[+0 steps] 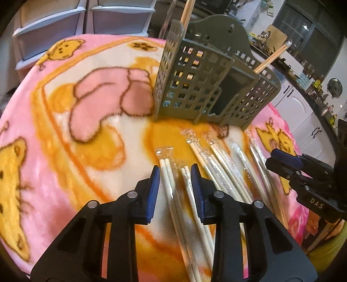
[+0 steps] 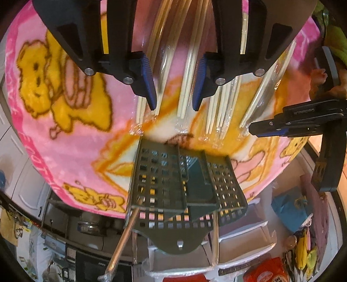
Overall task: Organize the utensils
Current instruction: 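Move the left tool back to the remaining wrapped chopsticks while the right tool does too, then close the left gripper on another wrapped pair while the right gripper grasps another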
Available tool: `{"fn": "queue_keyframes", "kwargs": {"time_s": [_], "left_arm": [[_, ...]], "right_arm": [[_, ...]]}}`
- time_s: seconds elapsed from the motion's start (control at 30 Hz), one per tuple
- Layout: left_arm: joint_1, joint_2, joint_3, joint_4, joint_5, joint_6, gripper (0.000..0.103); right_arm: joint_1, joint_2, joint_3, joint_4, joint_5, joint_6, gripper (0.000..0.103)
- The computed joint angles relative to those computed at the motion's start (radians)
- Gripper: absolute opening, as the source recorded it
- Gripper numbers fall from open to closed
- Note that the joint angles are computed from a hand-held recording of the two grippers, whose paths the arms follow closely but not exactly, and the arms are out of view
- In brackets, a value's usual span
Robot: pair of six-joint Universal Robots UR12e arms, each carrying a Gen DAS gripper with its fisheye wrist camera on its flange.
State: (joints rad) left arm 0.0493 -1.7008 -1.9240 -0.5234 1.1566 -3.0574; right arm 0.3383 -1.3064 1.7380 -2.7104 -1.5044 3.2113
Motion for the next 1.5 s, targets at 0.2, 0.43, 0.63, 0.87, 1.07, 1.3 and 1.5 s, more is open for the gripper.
{"fn": "queue_keyframes", "kwargs": {"time_s": [0.2, 0.43, 0.63, 0.87, 1.07, 1.3, 1.5], "left_arm": [[-0.003, -0.012, 0.013, -0.028, 0.029, -0.018, 0.018], [-0.001, -0.023, 0.027, -0.048, 0.035, -0.019, 0.017], [0.001, -0.034, 0.041, -0.052, 0.028, -0.024, 0.016], [-0.003, -0.050, 0.062, -0.061, 0.031, -0.029, 0.016], [-0.010, -0.066, 0.074, -0.041, 0.042, -0.048, 0.016], [-0.020, -0.076, 0.085, -0.028, 0.071, -0.052, 0.011], [-0.024, -0.074, 0.096, -0.047, 0.081, -0.051, 0.008]], "right_arm": [[-0.003, 0.024, -0.023, 0.045, 0.021, -0.008, 0.027], [0.001, 0.056, -0.064, 0.097, 0.026, -0.036, 0.027], [0.006, 0.083, -0.100, 0.135, 0.012, -0.054, 0.027], [0.006, 0.106, -0.130, 0.149, 0.008, -0.046, 0.027], [0.000, 0.118, -0.145, 0.153, 0.022, -0.022, 0.026], [0.004, 0.128, -0.155, 0.137, 0.004, -0.006, 0.016], [-0.012, 0.113, -0.139, 0.098, 0.052, 0.038, 0.010]]}}
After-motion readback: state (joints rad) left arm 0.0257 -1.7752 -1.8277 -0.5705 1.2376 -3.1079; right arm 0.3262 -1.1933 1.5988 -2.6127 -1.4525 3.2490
